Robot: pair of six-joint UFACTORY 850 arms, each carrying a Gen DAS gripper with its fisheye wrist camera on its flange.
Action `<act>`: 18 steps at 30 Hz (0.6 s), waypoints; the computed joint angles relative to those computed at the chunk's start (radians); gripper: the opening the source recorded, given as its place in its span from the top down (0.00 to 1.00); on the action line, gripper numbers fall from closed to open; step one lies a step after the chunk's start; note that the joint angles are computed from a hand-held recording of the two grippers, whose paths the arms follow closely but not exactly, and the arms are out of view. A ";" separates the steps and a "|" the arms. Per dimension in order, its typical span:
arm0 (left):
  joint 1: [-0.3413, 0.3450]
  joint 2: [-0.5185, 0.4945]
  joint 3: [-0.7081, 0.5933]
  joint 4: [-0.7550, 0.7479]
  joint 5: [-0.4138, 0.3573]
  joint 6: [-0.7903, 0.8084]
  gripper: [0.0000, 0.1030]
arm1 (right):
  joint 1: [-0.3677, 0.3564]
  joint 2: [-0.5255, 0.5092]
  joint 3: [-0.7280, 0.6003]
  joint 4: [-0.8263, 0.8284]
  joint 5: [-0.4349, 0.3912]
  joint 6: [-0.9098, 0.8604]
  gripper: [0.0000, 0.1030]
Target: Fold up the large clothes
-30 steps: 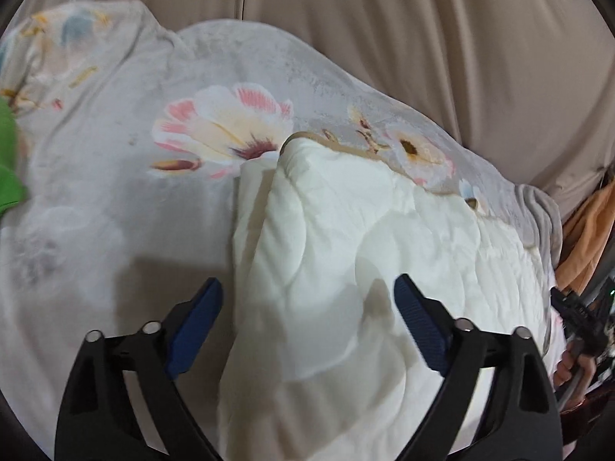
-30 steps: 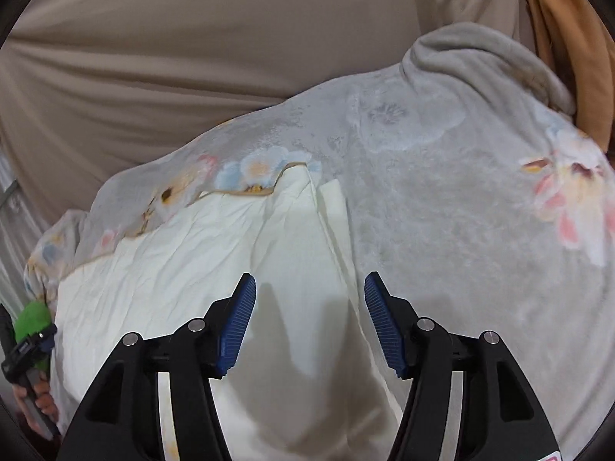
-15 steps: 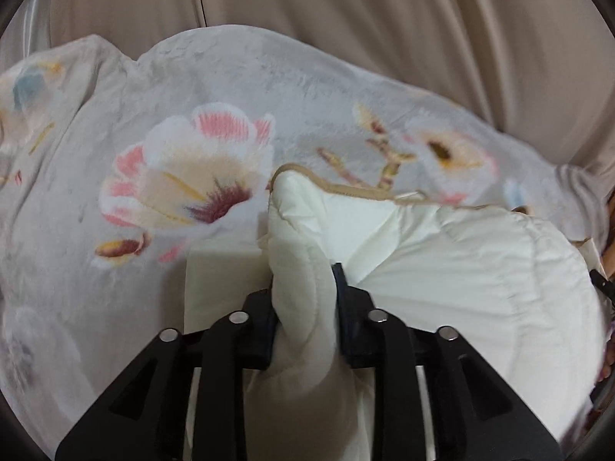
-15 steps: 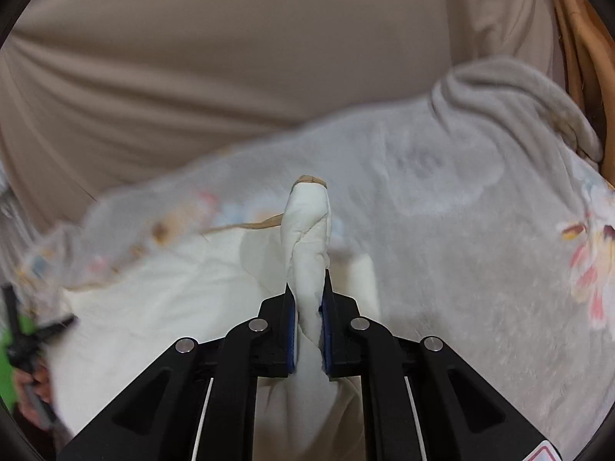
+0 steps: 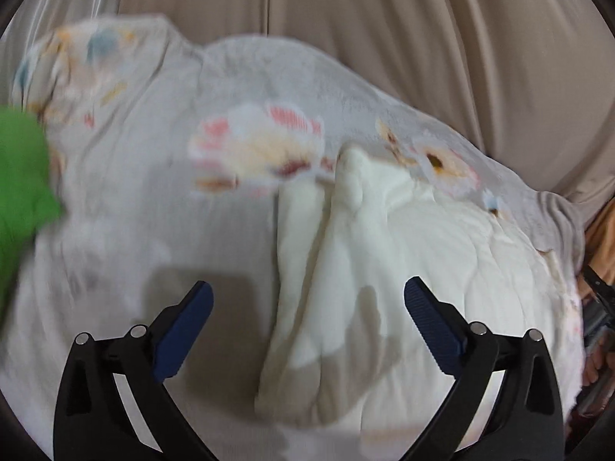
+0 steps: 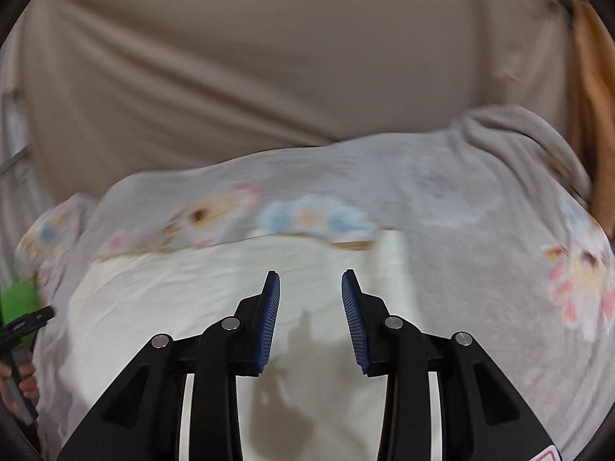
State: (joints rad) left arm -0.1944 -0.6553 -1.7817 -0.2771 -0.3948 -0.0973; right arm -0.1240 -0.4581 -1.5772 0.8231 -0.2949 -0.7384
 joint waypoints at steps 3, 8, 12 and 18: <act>0.017 0.021 0.092 -0.227 -0.046 0.138 0.05 | 0.066 -0.068 -0.083 -0.068 -0.092 0.014 0.74; 0.003 0.041 0.167 -0.333 0.029 0.198 0.05 | 0.121 -0.275 -0.311 -0.260 -0.277 0.261 0.86; 0.005 -0.003 0.102 -0.467 -0.026 0.311 0.05 | 0.128 -0.308 -0.297 -0.205 -0.251 0.229 0.90; -0.024 -0.002 0.039 -0.498 -0.008 0.339 0.59 | 0.119 -0.311 -0.283 -0.105 -0.243 0.114 0.90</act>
State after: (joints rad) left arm -0.2185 -0.6576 -1.7424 -0.7752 -0.4033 0.2419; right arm -0.0048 -0.7694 -1.8598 0.7184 -0.5379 -0.6242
